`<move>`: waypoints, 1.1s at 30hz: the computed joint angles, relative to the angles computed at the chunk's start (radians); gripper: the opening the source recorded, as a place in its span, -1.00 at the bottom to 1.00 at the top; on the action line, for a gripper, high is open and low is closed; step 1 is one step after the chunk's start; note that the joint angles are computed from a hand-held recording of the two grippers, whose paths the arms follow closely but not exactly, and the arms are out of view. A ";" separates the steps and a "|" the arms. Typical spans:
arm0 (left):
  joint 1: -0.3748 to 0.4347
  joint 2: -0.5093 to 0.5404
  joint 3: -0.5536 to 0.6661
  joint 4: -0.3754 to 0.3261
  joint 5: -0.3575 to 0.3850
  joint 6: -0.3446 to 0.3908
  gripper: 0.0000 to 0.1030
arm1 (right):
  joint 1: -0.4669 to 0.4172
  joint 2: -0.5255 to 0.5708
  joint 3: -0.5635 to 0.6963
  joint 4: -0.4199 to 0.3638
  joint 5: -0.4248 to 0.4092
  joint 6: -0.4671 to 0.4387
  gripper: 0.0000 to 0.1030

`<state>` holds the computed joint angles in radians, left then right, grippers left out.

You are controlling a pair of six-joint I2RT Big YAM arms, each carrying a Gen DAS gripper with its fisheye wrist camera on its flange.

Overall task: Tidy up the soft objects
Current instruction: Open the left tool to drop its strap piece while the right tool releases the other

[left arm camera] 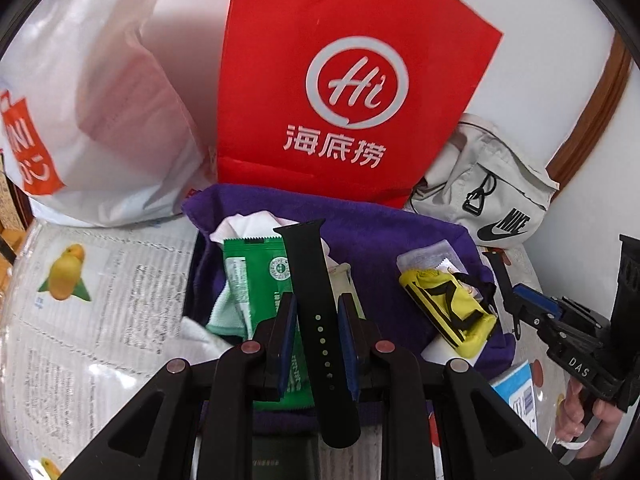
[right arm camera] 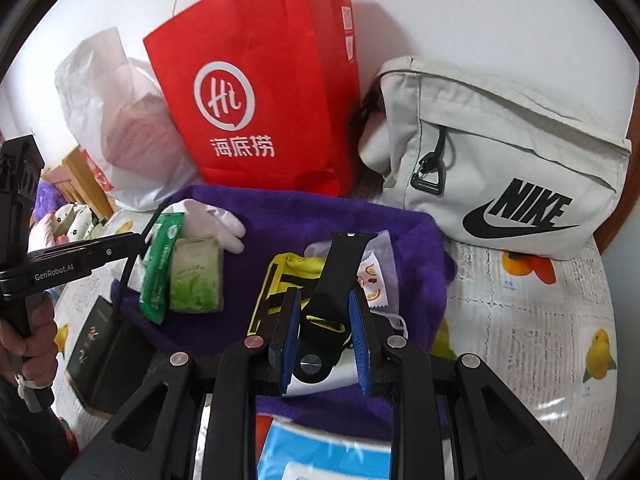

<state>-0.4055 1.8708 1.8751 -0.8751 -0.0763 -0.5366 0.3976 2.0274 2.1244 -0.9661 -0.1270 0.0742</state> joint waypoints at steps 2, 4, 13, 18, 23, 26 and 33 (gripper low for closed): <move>0.005 0.024 0.023 -0.015 0.006 -0.003 -0.60 | -0.002 0.020 0.026 -0.019 -0.009 0.002 -0.51; 0.008 0.038 0.037 -0.022 0.009 -0.004 -0.60 | -0.001 0.039 0.049 -0.037 -0.007 -0.002 -0.51; 0.019 0.083 0.081 -0.057 0.023 -0.016 -0.59 | 0.001 0.072 0.091 -0.066 0.009 -0.008 -0.45; 0.021 0.073 0.074 -0.059 0.036 -0.022 -0.52 | 0.000 0.062 0.079 -0.061 -0.001 -0.001 -0.32; 0.015 0.037 0.045 -0.051 0.015 -0.025 -0.25 | 0.000 -0.002 -0.007 0.004 0.015 0.009 -0.04; 0.004 0.017 0.033 -0.064 -0.014 -0.024 -0.18 | -0.004 -0.044 -0.058 0.027 0.011 0.026 0.07; -0.032 -0.060 -0.032 -0.079 -0.061 -0.037 0.03 | 0.008 -0.175 -0.211 0.090 0.052 0.058 0.34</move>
